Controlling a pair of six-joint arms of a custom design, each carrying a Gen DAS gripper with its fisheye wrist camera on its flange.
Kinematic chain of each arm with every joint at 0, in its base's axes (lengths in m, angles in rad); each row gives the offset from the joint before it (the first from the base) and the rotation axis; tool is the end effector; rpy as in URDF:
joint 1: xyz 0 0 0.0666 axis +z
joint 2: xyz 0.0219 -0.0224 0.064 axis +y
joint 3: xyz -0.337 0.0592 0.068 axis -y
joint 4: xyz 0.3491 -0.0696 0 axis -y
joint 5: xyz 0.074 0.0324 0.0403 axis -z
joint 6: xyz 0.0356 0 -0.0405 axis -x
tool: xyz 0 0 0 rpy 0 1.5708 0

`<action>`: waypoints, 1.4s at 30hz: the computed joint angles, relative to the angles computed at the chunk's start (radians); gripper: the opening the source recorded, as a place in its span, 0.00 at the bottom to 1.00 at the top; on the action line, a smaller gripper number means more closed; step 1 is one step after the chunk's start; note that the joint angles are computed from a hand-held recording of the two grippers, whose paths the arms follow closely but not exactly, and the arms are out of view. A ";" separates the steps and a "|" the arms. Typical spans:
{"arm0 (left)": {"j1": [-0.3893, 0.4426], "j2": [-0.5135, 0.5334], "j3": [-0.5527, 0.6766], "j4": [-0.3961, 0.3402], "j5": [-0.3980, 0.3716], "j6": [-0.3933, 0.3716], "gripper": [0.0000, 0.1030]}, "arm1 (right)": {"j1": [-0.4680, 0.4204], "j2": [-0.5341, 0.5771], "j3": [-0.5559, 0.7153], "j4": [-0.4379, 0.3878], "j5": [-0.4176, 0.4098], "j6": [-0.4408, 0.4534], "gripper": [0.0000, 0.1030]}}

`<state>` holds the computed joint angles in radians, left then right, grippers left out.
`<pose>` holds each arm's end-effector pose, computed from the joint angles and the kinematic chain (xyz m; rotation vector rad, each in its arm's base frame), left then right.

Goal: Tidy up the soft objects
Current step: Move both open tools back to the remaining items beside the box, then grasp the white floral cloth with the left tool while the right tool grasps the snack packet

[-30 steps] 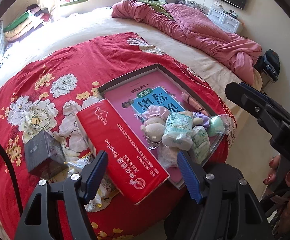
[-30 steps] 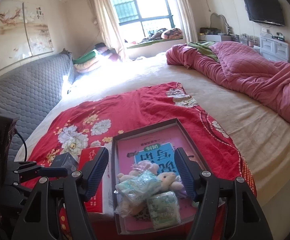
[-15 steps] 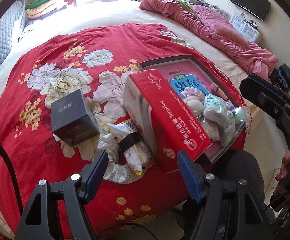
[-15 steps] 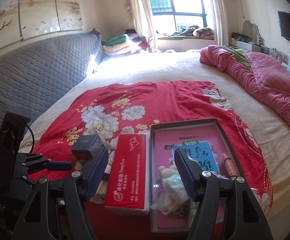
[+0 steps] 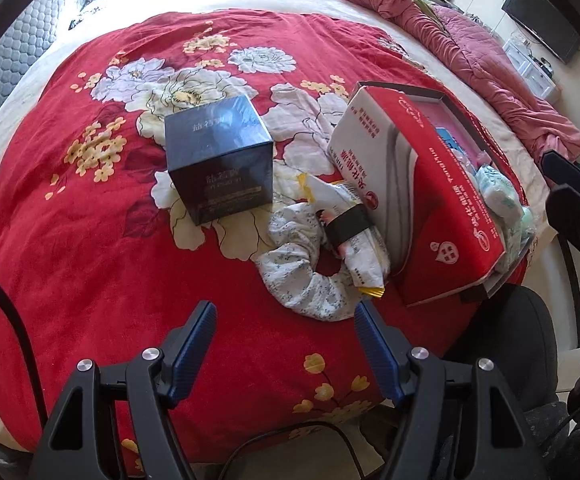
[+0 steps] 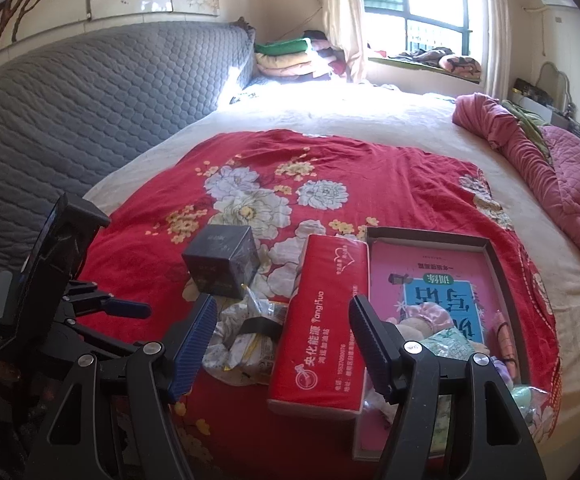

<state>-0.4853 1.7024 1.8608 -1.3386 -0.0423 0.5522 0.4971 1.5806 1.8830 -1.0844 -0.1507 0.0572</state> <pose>0.4603 -0.2415 0.4094 -0.1043 2.7714 -0.2211 0.4405 0.2446 0.4938 -0.7215 2.2636 0.3906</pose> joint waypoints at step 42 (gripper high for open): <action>0.111 0.024 -0.143 0.159 0.129 -0.012 0.09 | 0.161 0.247 0.187 -0.212 0.146 0.140 0.68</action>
